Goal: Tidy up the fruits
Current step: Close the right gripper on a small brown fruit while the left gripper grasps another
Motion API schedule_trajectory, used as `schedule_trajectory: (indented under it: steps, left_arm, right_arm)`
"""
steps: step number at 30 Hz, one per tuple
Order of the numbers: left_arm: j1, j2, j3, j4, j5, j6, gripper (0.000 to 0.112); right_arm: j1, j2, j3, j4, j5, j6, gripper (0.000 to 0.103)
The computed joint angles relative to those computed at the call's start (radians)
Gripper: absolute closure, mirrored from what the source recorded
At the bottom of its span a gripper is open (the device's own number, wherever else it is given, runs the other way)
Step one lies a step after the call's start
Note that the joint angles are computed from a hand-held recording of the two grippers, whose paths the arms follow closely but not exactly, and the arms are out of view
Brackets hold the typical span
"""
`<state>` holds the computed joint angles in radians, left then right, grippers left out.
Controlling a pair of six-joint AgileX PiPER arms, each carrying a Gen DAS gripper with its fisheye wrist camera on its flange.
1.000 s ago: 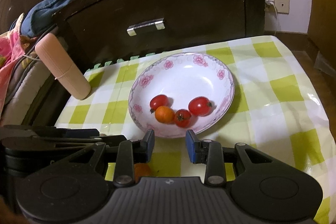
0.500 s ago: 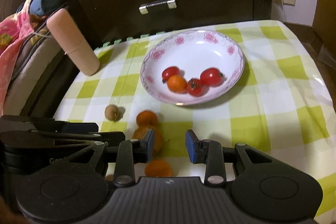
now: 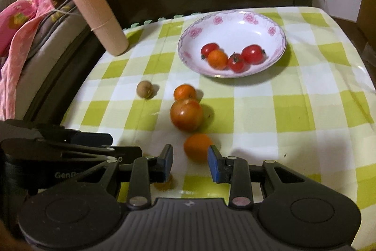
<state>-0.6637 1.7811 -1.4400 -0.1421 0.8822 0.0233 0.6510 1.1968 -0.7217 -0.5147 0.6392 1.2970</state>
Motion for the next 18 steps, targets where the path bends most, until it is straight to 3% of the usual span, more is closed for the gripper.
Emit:
schedule_trajectory:
  steps: [6, 18]
  left_arm:
    - [0.032, -0.033, 0.024, -0.032, -0.002, 0.014, 0.044]
    - [0.04, -0.023, 0.014, -0.058, 0.002, 0.035, 0.043]
  right_arm:
    - [0.07, -0.007, 0.014, 0.007, 0.014, 0.036, 0.071]
    - [0.099, 0.087, -0.006, -0.009, -0.052, 0.01, 0.07]
